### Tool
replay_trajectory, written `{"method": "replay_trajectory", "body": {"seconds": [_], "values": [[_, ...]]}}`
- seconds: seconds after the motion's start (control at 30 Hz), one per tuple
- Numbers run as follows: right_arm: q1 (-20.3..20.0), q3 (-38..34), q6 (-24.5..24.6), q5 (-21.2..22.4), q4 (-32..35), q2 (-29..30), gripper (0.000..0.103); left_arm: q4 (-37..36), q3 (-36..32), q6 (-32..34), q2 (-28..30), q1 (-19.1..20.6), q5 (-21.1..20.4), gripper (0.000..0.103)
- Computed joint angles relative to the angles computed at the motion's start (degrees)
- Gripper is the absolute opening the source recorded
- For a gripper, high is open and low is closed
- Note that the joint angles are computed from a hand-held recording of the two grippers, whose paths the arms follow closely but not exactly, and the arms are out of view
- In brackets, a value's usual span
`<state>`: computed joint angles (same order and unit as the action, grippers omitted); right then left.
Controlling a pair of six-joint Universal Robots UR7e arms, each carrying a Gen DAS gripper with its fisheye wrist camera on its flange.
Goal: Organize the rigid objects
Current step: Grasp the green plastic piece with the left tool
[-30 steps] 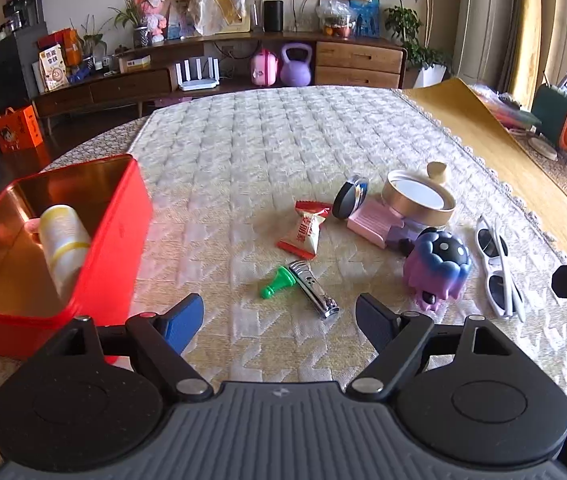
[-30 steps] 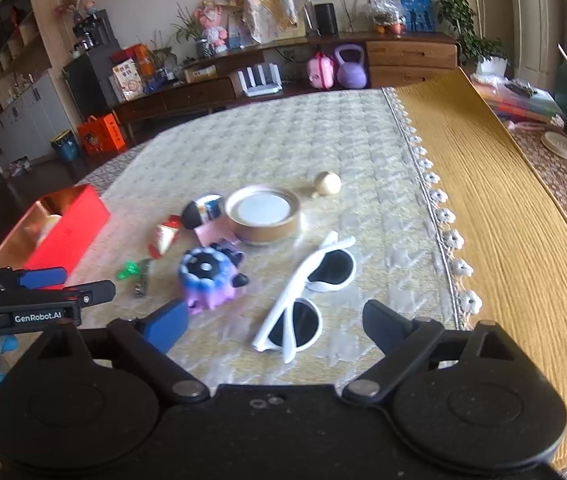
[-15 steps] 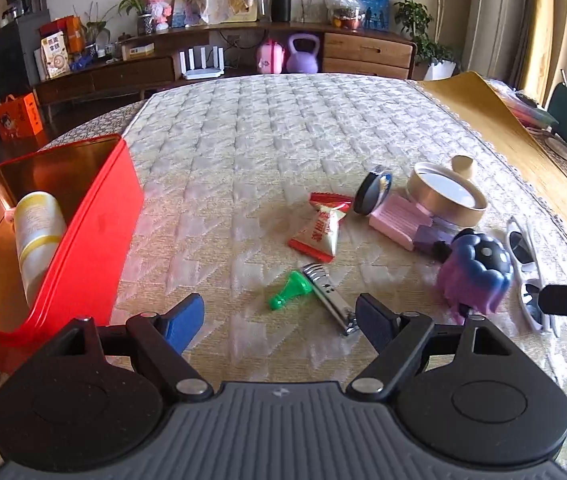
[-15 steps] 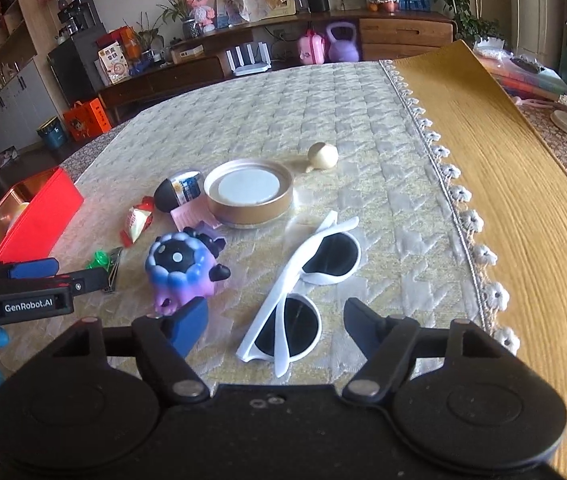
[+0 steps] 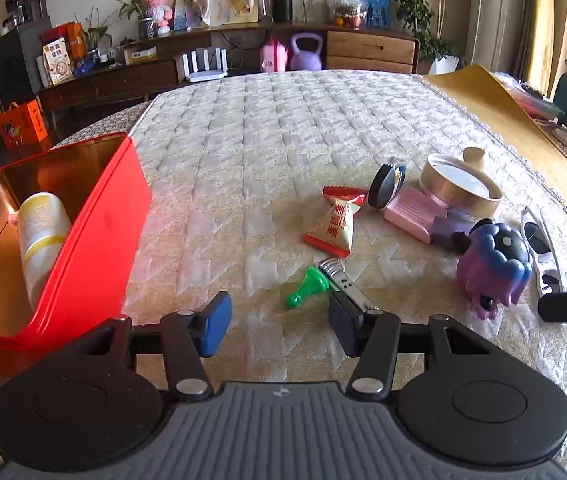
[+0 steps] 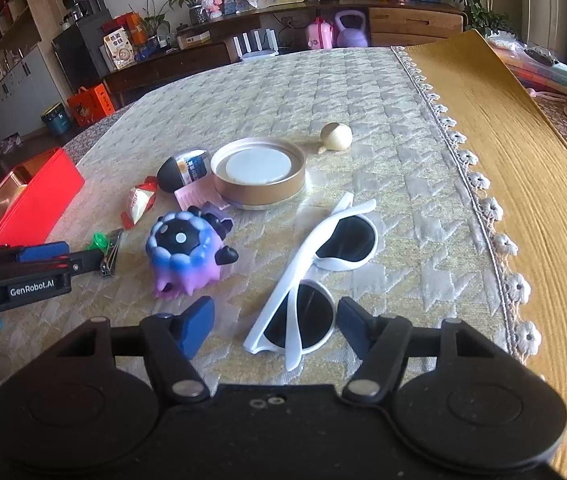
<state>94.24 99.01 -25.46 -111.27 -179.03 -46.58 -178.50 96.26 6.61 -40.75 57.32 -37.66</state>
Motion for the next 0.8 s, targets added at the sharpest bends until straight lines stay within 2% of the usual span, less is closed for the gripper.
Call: {"method": "replay_trajectory", "body": {"seconds": [0.1,0.23,0.3,0.4,0.5,0.8], "values": [[0.19,-0.35,-0.92,-0.53,-0.45,0.47,0.066,-0.34,-0.80,1.78,0.50,0.23,-0.91,0.050],[0.50,-0.28,-3.09,-1.62,-1.75,1.05,0.060,-0.56,-1.50,3.97,0.77,0.63,-2.87,0.036],[0.61,0.06,-4.19,-2.19,-2.81,1.20,0.054,-0.80,-1.51,4.78,0.75,0.74,-3.61,0.033],[0.46,0.78,-4.32,-1.91,-3.27,0.75,0.053,-0.69,-1.52,5.48,0.68,0.80,-4.40,0.022],[0.44,1.36,-4.53,-1.79,-3.94,0.50,0.053,-0.47,-1.72,6.16,0.87,0.66,-4.29,0.017],[0.55,3.45,-4.44,-1.12,-6.99,-0.57,0.052,2.29,-1.15,2.41,-0.41,0.35,-3.83,0.017]]}}
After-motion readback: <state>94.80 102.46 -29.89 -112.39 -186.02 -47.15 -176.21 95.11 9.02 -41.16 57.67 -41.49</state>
